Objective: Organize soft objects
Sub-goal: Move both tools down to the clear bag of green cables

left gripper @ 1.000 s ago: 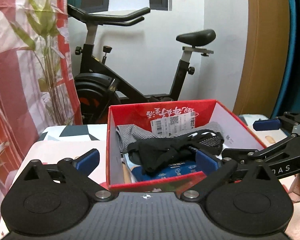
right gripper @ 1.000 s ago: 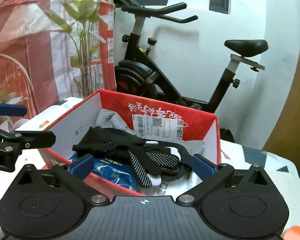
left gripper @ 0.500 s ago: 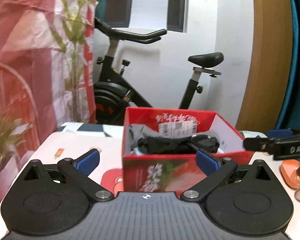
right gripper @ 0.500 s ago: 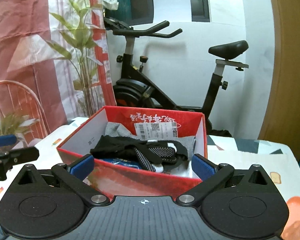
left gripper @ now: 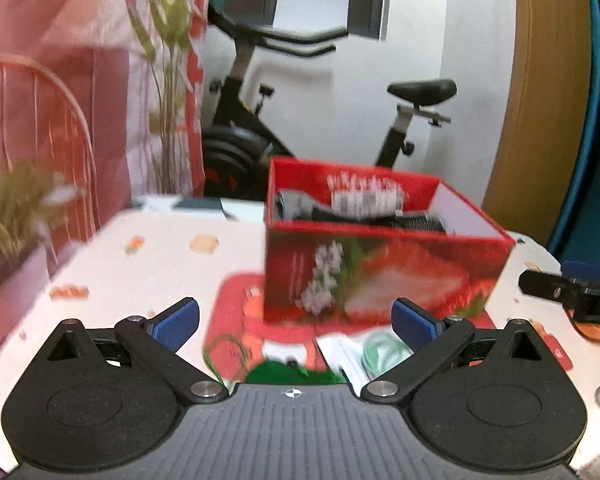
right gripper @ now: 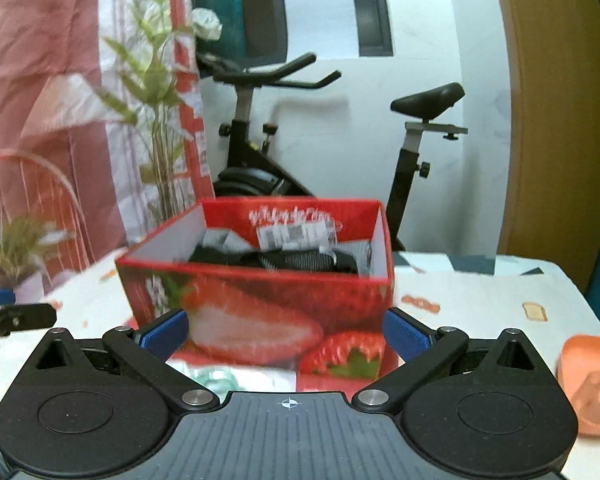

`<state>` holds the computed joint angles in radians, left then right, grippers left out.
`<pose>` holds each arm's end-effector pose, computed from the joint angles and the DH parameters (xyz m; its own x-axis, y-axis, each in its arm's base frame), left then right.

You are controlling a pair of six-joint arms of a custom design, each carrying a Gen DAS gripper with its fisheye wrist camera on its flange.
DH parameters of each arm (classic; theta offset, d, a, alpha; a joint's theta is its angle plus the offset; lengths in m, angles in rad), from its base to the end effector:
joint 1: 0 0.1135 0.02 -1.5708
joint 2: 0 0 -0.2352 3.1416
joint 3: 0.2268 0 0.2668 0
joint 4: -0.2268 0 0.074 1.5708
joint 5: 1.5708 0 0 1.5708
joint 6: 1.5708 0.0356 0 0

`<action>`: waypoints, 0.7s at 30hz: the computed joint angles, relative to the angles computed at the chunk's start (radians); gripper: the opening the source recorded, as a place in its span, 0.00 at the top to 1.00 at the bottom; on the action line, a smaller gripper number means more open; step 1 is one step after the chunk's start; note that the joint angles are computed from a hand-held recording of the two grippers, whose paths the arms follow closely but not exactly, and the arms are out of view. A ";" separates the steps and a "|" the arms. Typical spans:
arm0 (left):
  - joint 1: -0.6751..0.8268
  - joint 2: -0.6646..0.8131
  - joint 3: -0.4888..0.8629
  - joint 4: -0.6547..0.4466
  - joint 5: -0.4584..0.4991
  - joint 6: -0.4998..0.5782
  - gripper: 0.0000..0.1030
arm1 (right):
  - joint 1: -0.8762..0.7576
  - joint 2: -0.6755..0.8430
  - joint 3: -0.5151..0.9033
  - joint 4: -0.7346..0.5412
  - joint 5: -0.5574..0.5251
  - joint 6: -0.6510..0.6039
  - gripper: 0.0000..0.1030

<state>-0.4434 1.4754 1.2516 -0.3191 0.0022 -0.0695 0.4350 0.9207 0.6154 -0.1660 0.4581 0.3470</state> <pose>0.3236 -0.1538 0.2918 -0.4954 0.1584 -0.8541 0.3973 0.9157 -0.0606 0.2225 0.0860 0.2317 -0.3942 0.1532 -0.9062 0.1206 0.9861 0.1142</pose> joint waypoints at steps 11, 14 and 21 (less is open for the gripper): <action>0.011 0.072 -0.049 -0.052 0.089 -0.049 0.00 | 0.087 0.035 -0.170 0.097 0.020 0.082 0.01; 0.011 0.075 -0.066 -0.037 0.099 -0.049 0.01 | 0.075 0.075 -0.171 0.128 -0.001 0.062 0.03; 0.010 0.121 -0.033 -0.057 0.114 -0.064 0.15 | 0.022 0.202 -0.138 0.241 -0.088 -0.046 0.12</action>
